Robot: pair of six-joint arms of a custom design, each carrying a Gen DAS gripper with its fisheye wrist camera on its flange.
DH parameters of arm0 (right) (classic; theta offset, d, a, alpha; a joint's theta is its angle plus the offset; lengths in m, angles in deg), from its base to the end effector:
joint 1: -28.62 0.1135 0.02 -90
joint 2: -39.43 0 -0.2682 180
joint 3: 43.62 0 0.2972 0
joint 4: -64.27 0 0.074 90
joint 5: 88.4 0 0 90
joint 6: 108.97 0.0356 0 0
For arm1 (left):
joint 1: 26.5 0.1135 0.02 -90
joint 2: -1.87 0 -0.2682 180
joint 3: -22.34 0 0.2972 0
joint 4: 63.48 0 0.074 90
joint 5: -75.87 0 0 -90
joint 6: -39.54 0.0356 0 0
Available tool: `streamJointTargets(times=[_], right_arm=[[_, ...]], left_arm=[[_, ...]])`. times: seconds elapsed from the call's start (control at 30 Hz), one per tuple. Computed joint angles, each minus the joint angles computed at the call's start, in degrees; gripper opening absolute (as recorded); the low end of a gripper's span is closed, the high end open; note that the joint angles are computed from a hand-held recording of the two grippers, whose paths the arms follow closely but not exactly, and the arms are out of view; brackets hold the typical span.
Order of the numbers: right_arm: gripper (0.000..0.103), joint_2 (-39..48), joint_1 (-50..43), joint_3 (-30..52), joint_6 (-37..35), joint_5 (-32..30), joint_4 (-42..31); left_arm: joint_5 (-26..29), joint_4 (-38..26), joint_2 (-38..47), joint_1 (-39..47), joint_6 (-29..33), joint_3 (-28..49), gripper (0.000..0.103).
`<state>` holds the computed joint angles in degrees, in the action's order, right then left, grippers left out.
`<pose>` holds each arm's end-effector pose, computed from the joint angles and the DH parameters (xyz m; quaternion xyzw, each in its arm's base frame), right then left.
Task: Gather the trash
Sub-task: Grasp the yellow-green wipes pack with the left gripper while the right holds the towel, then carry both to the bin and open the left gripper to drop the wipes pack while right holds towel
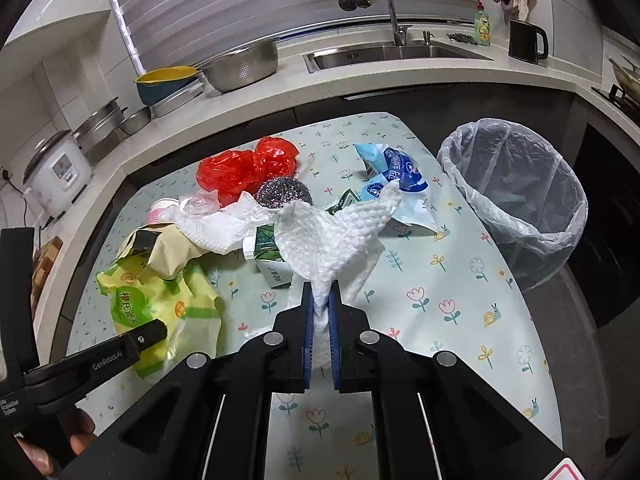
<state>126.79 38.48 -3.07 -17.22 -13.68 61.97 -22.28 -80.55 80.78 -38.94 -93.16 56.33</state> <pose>0.2762 0.0575 0.0828 -0.1120 0.9231 0.1590 0.3318 0.2258 -0.0447 0.0704 -0.2692 0.9298 -0.0506 0.2459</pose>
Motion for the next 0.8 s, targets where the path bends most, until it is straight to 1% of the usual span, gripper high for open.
streamJointTargets(times=[0.1,0.23,0.4,0.53,0.67,0.8], right_arm=[[0.007,-2.9,1.0,-0.9,0.4,-0.2,-0.8],[0.007,-8.3,1.8,-2.6,0.7,-0.6,-2.4],[0.007,-14.5,0.7,-4.0,0.5,-1.7,-5.0],[0.007,-19.4,-1.5,-4.9,0.0,-3.2,-7.3],[0.007,-23.6,-4.7,-5.2,-0.6,-5.1,-9.8],[0.007,-26.2,-8.3,-5.1,-1.7,-7.1,-11.5]], left_arm=[[-0.4,-2.0,-4.3,-0.7,-0.8,-1.7,0.007],[-2.1,-5.6,-10.9,-3.1,-2.0,-3.3,0.006],[-5.7,-10.8,-19.2,-8.1,-3.0,-4.2,0.005],[-9.4,-14.4,-23.6,-13.1,-4.2,-3.4,0.005],[-12.7,-17.0,-26.5,-17.4,-4.8,-1.9,0.005],[-14.3,-17.1,-25.8,-20.0,-4.6,0.4,0.005]])
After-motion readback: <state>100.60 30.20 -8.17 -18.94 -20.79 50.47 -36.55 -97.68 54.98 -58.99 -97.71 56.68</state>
